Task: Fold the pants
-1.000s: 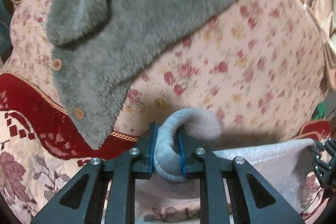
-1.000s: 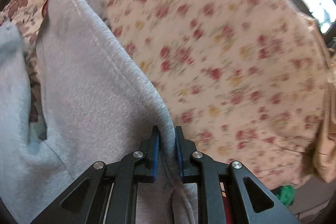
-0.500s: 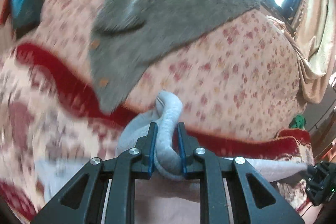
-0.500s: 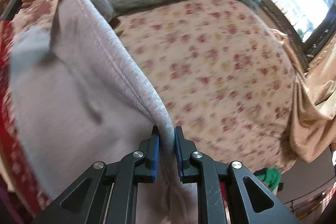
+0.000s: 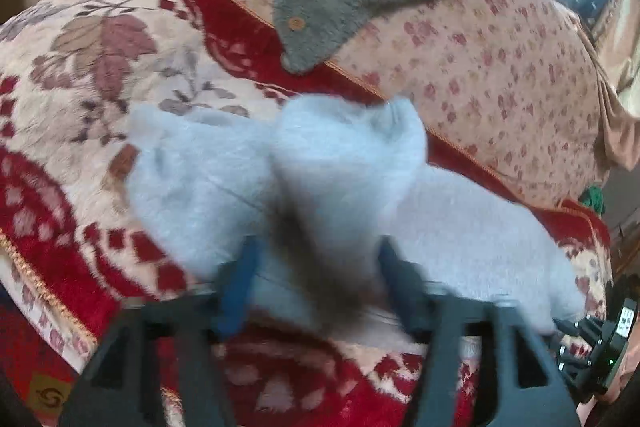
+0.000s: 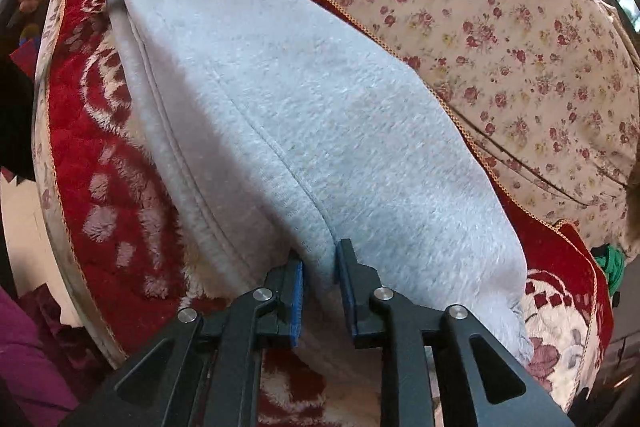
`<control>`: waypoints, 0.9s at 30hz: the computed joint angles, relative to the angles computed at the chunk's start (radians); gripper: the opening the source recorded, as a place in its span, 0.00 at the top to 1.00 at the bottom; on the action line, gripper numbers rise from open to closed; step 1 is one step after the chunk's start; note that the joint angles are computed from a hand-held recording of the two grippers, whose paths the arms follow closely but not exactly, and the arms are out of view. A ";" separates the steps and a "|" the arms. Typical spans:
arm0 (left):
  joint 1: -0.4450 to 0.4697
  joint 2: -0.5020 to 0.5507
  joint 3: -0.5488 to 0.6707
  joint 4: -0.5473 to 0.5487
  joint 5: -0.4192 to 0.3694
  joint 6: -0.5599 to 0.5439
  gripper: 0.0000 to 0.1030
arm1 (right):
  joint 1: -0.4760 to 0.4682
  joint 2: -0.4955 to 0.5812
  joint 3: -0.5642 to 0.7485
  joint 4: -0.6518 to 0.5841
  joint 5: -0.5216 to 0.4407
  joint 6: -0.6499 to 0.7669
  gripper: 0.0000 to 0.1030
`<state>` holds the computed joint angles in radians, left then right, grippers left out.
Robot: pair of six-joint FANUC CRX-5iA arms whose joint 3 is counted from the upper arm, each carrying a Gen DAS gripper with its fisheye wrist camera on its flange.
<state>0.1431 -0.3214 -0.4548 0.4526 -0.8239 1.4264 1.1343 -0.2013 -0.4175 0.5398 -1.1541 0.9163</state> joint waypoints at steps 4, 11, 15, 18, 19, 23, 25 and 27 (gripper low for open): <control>0.015 -0.028 0.038 -0.062 0.014 0.050 0.21 | -0.005 -0.029 0.065 -0.110 -0.018 0.045 0.28; -0.226 0.150 0.390 -0.531 -0.086 0.260 0.07 | -0.091 -0.077 0.075 -0.176 0.184 -0.105 0.26; -0.412 0.319 0.605 -0.802 -0.220 0.317 0.07 | -0.159 -0.086 0.073 -0.325 0.286 -0.186 0.26; -0.480 0.453 0.747 -0.906 -0.317 0.332 0.07 | -0.152 -0.082 0.070 -0.328 0.292 -0.196 0.26; -0.500 0.509 0.806 -0.952 -0.360 0.349 0.07 | -0.149 -0.082 0.071 -0.325 0.289 -0.189 0.26; -0.490 0.640 0.939 -0.946 -0.483 0.335 0.09 | -0.154 -0.078 0.079 -0.353 0.289 -0.141 0.26; -0.478 0.661 0.948 -0.927 -0.501 0.330 0.40 | -0.155 -0.076 0.074 -0.354 0.289 -0.122 0.26; -0.439 0.652 0.924 -0.852 -0.492 0.327 0.88 | -0.165 -0.081 0.067 -0.389 0.296 -0.094 0.26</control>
